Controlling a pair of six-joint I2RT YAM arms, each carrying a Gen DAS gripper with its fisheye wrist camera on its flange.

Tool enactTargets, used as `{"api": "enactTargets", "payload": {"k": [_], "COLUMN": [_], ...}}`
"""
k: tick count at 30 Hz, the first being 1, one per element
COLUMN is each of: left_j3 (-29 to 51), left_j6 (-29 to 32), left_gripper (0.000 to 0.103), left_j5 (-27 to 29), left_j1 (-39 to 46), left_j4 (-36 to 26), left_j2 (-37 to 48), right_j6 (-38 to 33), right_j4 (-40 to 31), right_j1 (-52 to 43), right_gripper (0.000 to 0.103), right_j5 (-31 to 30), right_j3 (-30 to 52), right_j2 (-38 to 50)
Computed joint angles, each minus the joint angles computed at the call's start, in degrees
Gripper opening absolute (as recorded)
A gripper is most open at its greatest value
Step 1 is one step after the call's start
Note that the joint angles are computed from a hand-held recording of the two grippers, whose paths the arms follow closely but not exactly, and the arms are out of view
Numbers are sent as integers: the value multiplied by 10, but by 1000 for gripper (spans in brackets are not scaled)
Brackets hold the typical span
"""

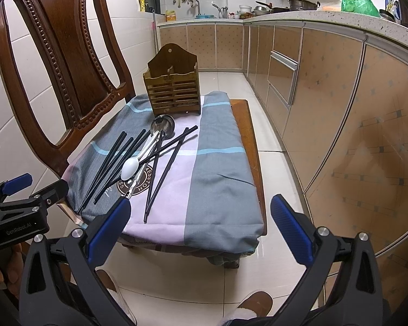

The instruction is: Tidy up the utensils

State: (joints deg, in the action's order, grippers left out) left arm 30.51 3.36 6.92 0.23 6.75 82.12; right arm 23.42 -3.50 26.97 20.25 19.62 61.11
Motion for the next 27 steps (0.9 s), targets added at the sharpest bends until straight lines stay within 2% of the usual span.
{"api": "enactTargets", "payload": {"k": [27], "left_j3": [1], "left_j6": [1], "left_gripper": [99], "left_j5": [2], "left_j1": [1], "left_j4": [3], "left_j2": [6], "right_j6": [-3], "right_j4": [18], "right_j1": [-7], "right_gripper": [100], "right_j5": [-11], "right_j3": [-1], "right_j2": [19]}}
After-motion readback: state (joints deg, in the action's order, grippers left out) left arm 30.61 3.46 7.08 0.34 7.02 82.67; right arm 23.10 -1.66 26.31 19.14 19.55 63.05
